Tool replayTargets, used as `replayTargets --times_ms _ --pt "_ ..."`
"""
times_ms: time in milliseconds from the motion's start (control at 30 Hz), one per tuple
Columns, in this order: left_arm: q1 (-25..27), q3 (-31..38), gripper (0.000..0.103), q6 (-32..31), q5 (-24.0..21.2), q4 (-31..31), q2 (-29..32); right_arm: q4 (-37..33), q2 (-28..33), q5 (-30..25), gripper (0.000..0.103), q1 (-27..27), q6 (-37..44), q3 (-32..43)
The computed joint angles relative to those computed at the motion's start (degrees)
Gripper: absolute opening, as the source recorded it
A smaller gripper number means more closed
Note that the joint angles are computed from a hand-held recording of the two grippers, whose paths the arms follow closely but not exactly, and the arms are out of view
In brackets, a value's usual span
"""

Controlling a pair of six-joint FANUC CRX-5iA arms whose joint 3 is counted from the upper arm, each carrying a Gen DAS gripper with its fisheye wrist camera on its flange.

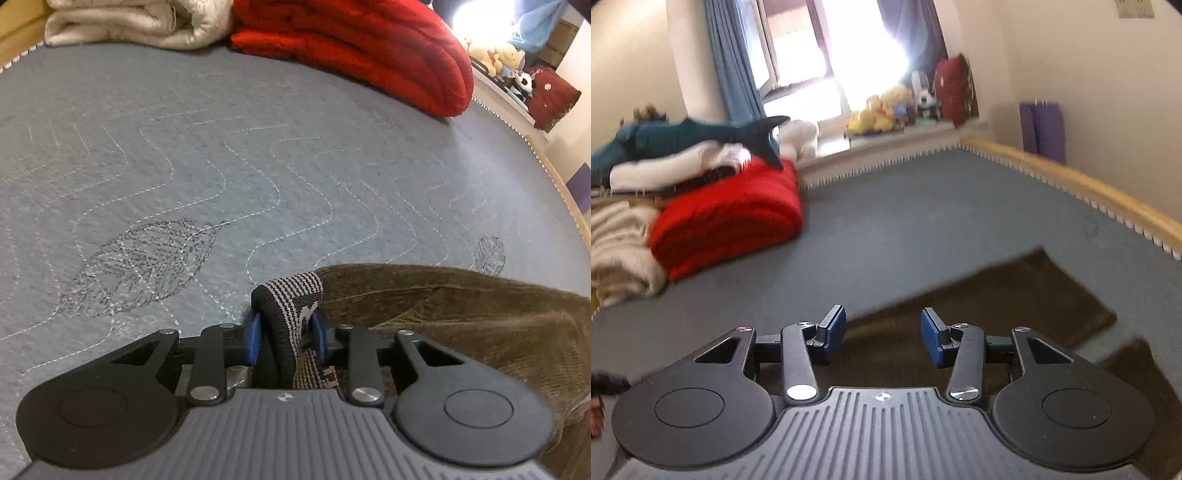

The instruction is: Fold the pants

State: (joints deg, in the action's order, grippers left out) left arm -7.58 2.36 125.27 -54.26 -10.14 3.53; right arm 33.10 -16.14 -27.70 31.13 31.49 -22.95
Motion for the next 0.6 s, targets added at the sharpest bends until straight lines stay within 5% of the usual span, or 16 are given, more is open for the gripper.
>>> replayTargets --times_ms 100,200,400,600 --pt "-3.29 5.47 0.036 2.23 -7.98 -4.62 2.21 -6.63 1.99 -4.30 0.047 1.28 5.71 3.09" --pt "-3.50 6.35 0.058 2.07 -11.06 -2.47 0.36 -7.54 2.94 -4.76 0.047 2.87 9.94 3.80" --pt "-5.13 3.27 0.065 -3.86 -19.54 3.45 -6.32 -16.30 3.17 -4.90 0.047 7.42 19.85 6.77" --pt "-6.52 -5.09 0.068 -4.20 -23.79 7.49 -9.96 -10.11 1.41 -0.84 0.047 13.17 18.89 4.44"
